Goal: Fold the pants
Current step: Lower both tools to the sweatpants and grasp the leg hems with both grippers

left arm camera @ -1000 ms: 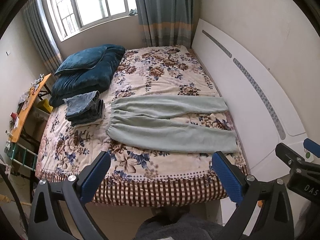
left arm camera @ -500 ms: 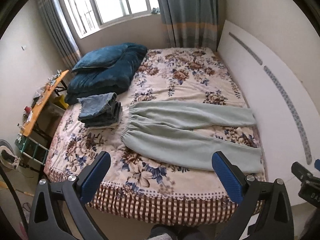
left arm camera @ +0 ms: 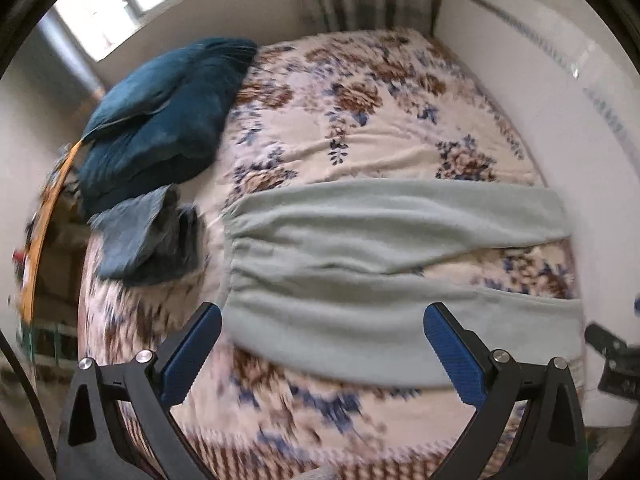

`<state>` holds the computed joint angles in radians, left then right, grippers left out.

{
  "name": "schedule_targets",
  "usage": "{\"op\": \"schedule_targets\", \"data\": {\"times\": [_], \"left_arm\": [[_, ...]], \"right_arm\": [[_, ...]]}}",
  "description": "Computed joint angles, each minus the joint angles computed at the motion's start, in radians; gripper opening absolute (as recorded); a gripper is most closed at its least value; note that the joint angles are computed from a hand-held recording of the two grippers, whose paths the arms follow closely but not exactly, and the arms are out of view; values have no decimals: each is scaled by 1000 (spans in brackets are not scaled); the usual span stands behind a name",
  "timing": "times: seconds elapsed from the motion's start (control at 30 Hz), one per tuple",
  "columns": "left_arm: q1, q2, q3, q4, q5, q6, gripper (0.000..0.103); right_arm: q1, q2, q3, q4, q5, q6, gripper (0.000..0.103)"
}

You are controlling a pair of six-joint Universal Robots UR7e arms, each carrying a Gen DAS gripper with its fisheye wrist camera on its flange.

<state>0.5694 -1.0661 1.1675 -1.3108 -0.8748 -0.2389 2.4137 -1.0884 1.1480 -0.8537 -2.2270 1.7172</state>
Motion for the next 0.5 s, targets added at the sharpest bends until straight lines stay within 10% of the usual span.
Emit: {"op": "schedule_targets", "data": {"times": [0.33,0.5], "left_arm": [[245,440,-80,-443,117,672,102],[324,641,-285,-304,156,735,89]], "right_arm": [[-506,63,130,-393,-228,-782,103],[-677,128,154,-591,-239,-1092,103]]}}
